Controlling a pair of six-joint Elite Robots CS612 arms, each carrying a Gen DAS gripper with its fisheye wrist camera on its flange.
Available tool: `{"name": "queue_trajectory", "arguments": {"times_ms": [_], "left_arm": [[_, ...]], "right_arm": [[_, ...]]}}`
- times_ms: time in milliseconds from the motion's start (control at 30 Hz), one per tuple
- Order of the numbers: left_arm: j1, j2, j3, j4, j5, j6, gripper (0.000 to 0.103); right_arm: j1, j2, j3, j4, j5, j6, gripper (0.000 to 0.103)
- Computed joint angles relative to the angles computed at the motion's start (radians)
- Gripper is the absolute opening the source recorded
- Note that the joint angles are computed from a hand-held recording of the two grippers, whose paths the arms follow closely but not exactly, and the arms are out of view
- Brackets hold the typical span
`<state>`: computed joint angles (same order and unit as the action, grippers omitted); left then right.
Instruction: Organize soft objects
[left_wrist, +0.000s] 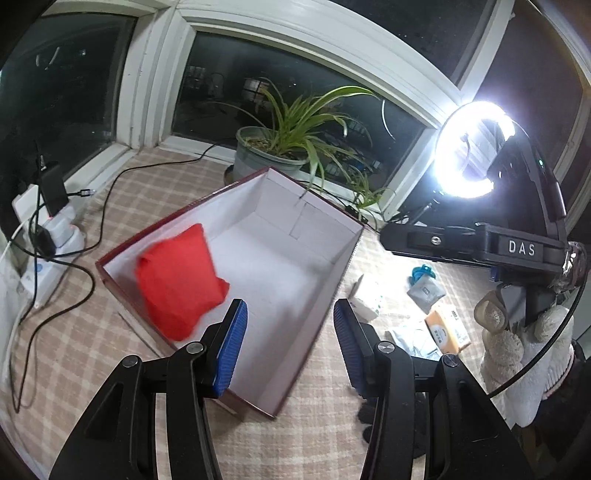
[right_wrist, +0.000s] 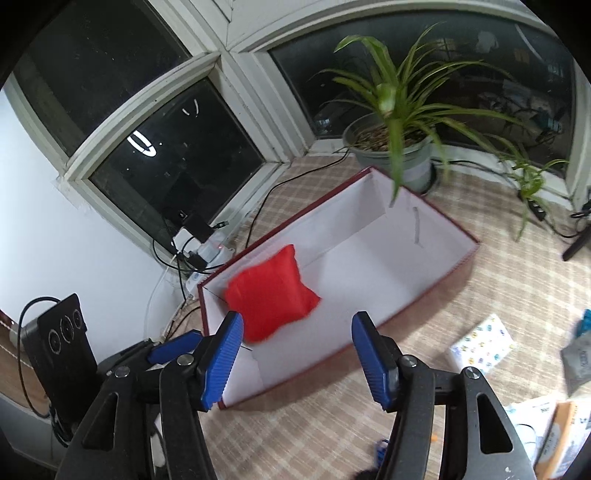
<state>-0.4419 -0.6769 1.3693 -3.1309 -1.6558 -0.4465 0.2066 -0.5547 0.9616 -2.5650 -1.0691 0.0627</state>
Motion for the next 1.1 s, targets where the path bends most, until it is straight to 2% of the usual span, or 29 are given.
{"name": "queue_trajectory", "arguments": {"times_ms": [300, 533, 633, 733, 867, 1100], "left_arm": [[-0.025, -0.006, 0.013, -0.009, -0.044, 0.007, 0.048], [-0.054, 0.011, -0.008, 0.026, -0.106, 0.019, 0.051], [-0.066, 0.025, -0.027, 0.047, -0.142, 0.018, 0.052], [-0.079, 0.044, -0.055, 0.085, -0.178, 0.022, 0.052], [-0.09, 0.066, -0.089, 0.13, -0.224, 0.028, 0.052], [-0.111, 0.105, -0.15, 0.205, -0.281, 0.038, 0.053]], "right_arm": [[-0.045, -0.114, 0.222, -0.167, -0.066, -0.034, 0.062], [-0.109, -0.195, 0.403, -0.313, -0.06, 0.045, 0.062], [-0.135, -0.225, 0.479, -0.373, -0.062, 0.073, 0.068], [-0.156, -0.254, 0.547, -0.386, -0.078, 0.075, 0.068], [-0.183, -0.285, 0.622, -0.347, -0.12, 0.089, 0.068], [-0.214, -0.29, 0.692, -0.248, -0.154, 0.107, 0.068]]}}
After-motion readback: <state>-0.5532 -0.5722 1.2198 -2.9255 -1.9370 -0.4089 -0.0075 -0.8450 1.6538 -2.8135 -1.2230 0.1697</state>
